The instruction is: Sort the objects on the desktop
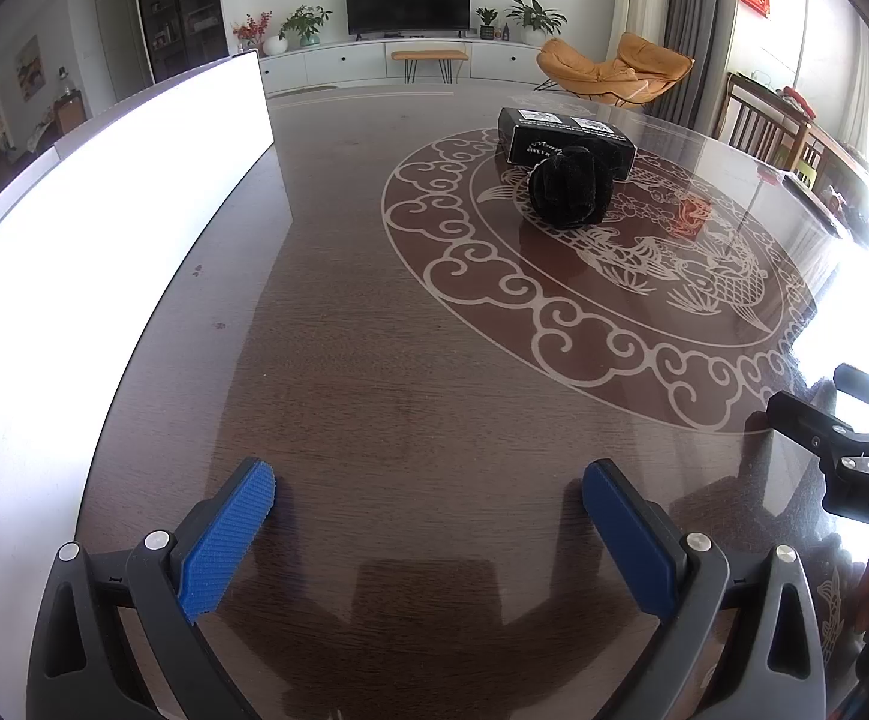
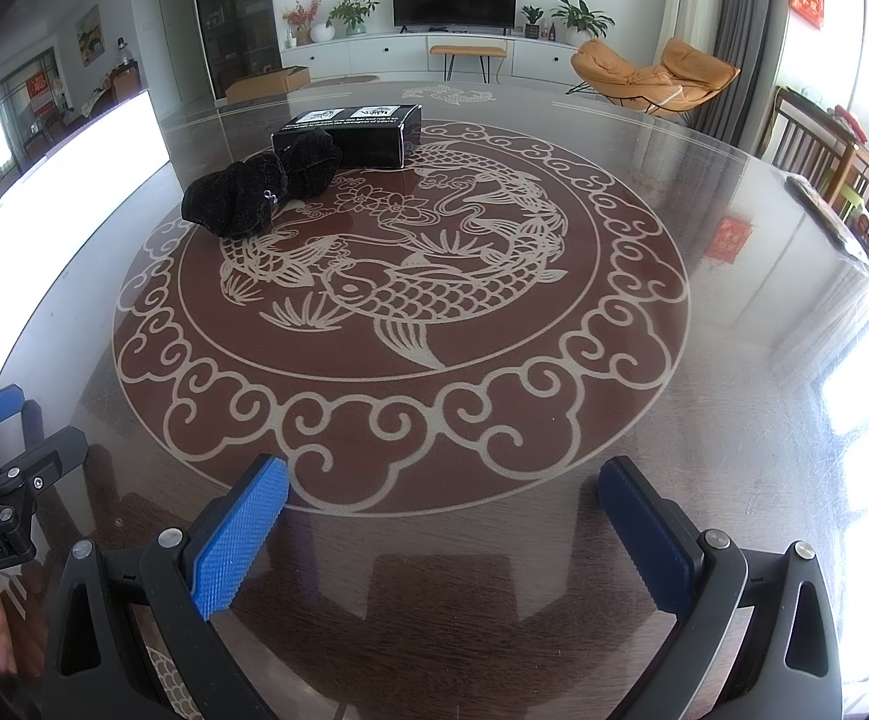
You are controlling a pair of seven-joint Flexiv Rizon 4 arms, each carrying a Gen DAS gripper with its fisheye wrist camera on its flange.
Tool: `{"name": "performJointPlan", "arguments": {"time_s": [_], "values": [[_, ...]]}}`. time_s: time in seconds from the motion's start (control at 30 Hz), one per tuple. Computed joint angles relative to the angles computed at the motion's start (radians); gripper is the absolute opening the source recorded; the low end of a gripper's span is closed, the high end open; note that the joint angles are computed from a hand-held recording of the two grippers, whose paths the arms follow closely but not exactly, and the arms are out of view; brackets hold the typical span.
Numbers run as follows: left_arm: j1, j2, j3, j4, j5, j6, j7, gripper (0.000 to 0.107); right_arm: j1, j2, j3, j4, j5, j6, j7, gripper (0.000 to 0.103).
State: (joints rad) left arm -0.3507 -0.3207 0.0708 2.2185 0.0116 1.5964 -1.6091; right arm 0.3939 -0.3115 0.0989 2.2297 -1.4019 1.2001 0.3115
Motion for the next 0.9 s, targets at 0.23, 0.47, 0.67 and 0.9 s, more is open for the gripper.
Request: {"name": "performJointPlan", "arguments": {"time_s": [0.23,0.47,0.67,0.9], "values": [[0.001,0.0,-0.001,-0.001,0.002,0.0,-0.001,0.103,0.0,0.0,0.0,0.0,-0.001,0.0,0.0,0.103],[0.002,0.0,-0.001,-0.001,0.003,-0.001,-0.002,0.103,0.0,0.0,0.0,0.0,-0.001,0.0,0.0,0.103],[0.003,0.001,-0.002,-0.001,0.003,-0.001,-0.002,0.103,-0.001,0.0,0.0,0.0,-0.001,0.0,0.0,0.103],[0.143,0.028,-0.15,0.04,-0.053,-0.018,0.135,0.103,-0.001,-0.001,0.0,0.0,-0.001,0.001,0.0,0.103]]}}
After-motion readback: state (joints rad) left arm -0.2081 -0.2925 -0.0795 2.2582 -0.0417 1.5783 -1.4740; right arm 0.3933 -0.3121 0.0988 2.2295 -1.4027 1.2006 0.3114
